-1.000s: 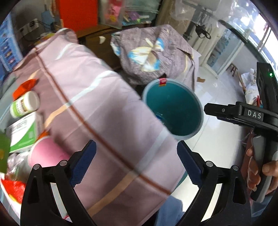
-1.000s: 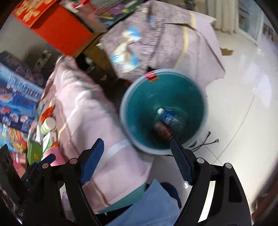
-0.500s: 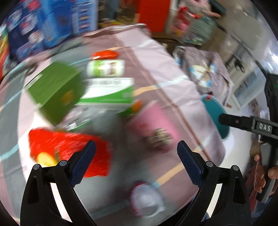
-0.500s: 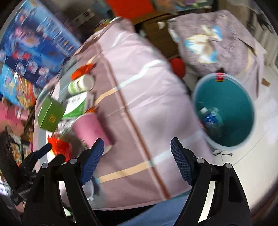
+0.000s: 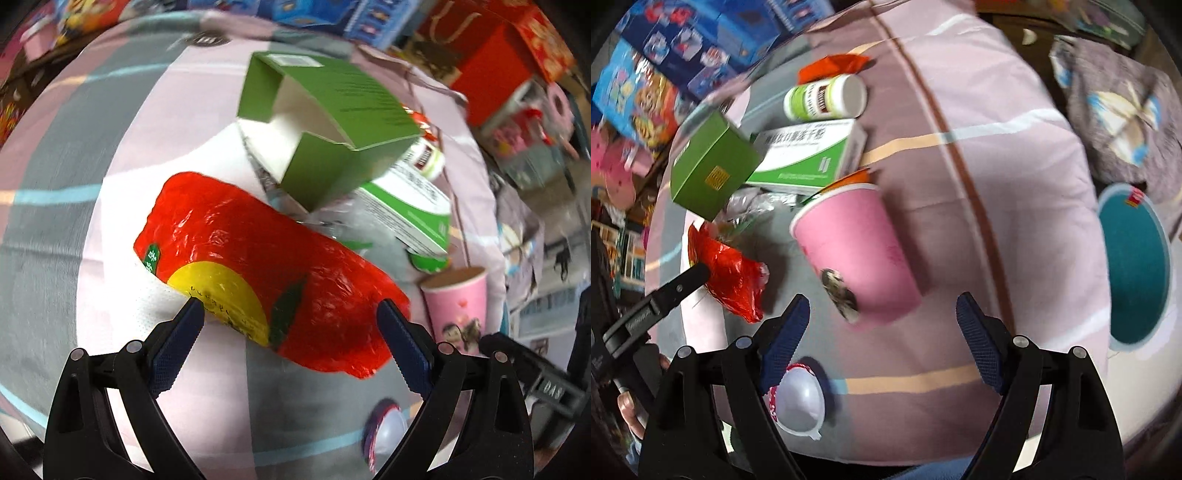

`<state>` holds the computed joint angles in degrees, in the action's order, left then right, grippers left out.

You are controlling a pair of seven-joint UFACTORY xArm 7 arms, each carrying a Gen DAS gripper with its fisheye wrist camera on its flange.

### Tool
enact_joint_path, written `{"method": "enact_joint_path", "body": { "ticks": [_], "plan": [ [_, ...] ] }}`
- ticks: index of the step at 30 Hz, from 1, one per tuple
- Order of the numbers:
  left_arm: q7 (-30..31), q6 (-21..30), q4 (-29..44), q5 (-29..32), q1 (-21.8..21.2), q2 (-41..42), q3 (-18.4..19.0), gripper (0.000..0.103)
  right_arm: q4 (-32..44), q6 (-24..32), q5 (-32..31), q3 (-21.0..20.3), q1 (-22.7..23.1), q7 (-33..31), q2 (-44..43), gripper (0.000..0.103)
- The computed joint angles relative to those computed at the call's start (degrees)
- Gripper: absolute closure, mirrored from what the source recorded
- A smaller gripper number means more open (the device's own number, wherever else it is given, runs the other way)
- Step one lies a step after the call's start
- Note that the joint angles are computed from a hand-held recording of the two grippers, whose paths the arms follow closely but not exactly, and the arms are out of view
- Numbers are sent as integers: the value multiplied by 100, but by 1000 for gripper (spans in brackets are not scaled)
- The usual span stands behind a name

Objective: Collect trash
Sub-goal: 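Grasp the red snack bag with the left tool while the right tool grasps the pink cup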

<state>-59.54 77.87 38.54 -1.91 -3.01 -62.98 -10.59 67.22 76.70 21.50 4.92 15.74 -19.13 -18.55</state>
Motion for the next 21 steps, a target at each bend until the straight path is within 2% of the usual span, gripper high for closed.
{"method": "enact_joint_path", "body": {
  "ticks": [5, 7, 11, 12, 14, 21],
  "plan": [
    [-59, -154, -18, 67, 30, 349, -85, 9, 135, -92, -151, 125, 58, 69, 269, 25],
    [-71, -168, 9, 183, 24, 475, -181, 4, 166, -117, -202, 163, 80, 112, 348, 25],
    [-44, -120, -37, 319, -70, 392, -195, 3, 146, -217, -242, 212, 146, 68, 407, 25],
    [-24, -77, -58, 336, -95, 332, -185, 3, 104, -260, -222, 214, 163, 43, 390, 25],
    [-14, 54, -105, 365, -122, 166, -186, 3, 4, -287, -151, 200, 207, -80, 322, 39],
    [-252, 643, -210, 217, -64, -486, -212, 3, -423, -144, 341, 68, 315, -402, -155, 41]
  ]
}}
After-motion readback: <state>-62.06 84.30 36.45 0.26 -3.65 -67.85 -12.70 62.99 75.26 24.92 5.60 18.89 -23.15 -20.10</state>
